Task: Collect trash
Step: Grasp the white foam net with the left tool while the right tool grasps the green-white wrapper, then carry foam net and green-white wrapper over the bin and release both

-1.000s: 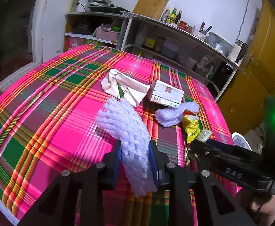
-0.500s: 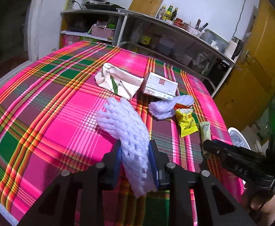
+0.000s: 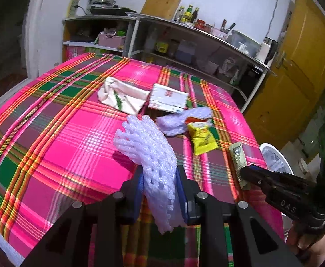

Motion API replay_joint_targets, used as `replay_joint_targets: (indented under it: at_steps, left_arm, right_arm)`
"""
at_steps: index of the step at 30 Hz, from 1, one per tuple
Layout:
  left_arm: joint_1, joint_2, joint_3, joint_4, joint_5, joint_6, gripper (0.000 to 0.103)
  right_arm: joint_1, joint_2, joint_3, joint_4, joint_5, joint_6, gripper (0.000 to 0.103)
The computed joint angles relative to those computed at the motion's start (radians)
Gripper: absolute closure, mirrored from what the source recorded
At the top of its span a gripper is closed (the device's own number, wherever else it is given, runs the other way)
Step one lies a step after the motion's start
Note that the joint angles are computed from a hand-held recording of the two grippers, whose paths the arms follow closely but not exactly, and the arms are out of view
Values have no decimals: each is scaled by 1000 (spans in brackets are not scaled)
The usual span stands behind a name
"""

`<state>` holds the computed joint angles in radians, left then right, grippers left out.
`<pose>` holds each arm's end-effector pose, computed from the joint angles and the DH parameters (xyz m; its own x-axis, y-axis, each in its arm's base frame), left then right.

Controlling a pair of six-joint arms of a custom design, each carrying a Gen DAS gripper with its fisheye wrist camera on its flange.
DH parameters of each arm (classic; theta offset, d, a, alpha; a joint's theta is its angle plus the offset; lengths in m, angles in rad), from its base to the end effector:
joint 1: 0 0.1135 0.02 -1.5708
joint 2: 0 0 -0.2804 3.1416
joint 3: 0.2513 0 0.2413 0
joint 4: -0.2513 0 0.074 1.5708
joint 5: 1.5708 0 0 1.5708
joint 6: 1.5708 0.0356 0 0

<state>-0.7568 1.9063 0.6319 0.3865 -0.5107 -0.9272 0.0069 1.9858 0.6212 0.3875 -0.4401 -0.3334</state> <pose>0.2332 -0.1963 0.0908 -0.6382 -0.3572 -0.6820 -0.2263 0.9338 -0.2773 0.2989 0.0172 0.0656 -0.7032 -0.3009 -0.6442 -0.5023 0.8515 0.1506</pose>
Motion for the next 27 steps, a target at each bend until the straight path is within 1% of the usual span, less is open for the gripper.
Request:
replay_joint_targets:
  at_steps: [6,13,21,27]
  left_arm:
    - [-59,-27,42,-59,-37,11,75]
    - [-137,-49,113,-139,-88,32,75]
    - [-225,-42,211,-222,-132,42,75]
    - [-274,-22,284,-268,-145,57,75]
  right_arm:
    - [-78,-97,-70,6,-68,-37,85]
    - [-179,-190,-115,-28,-148,-77,85]
    - [-326,-275,-149,-105,-241,-164,85]
    - [-421,-313,-156,-164,-299,-222,85]
